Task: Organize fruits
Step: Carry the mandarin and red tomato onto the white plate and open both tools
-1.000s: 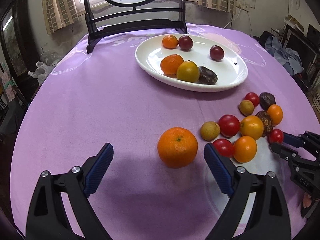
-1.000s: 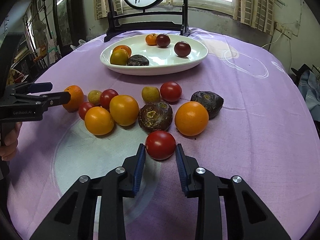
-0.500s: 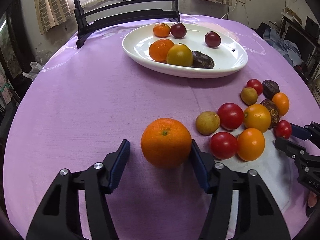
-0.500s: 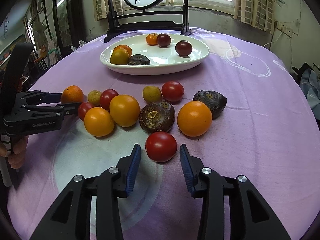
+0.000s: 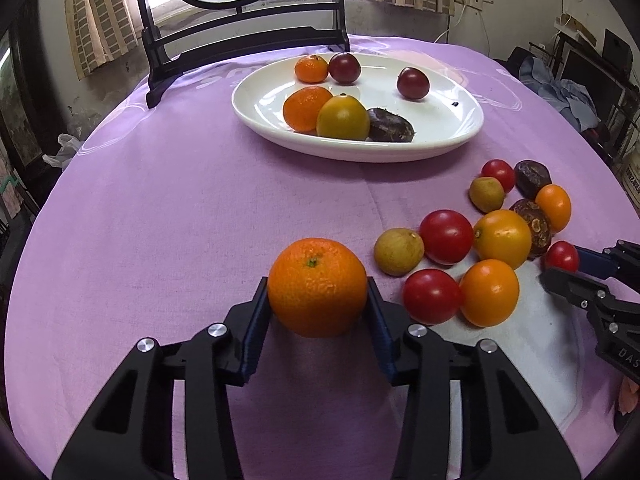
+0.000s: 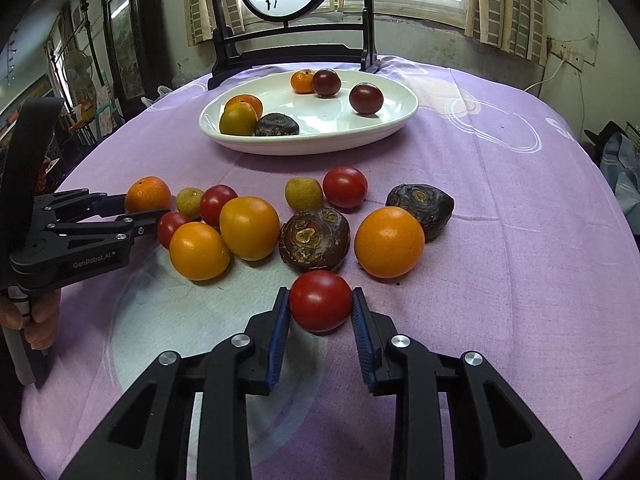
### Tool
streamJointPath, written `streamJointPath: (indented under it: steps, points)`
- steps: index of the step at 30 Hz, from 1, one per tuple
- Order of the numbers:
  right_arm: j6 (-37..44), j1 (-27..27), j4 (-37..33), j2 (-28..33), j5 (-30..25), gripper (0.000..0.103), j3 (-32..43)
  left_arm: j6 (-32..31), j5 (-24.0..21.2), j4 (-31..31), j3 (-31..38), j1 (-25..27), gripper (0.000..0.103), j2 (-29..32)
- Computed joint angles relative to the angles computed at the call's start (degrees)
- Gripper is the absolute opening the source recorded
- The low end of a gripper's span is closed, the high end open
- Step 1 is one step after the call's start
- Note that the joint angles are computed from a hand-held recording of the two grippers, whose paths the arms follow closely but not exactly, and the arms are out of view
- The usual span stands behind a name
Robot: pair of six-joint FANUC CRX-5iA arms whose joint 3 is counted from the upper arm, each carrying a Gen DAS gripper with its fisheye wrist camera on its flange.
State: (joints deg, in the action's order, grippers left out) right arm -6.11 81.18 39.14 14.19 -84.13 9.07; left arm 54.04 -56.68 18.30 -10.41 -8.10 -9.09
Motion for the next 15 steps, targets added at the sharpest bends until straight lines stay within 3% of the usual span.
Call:
streamJointPath:
  steps: [3,9,15]
  points:
    - [-0.8,0.6,1.5,-0.4,0.2,0.031,-0.5,-1.0,-1.0,2.0,-0.1,0.8,0.044,0.0]
    - [-1.7,1.5,5.1,-0.8,0.1,0.031,-1.1,-3.2,1.2,6.2,-1.9,2.2,0.044,-2.5]
    - [-1.0,0.4,7.2,-1.3,-0.1,0.031,0.3,-0.1,-2.1,6.9,2.1,1.8,0.044,-0.8]
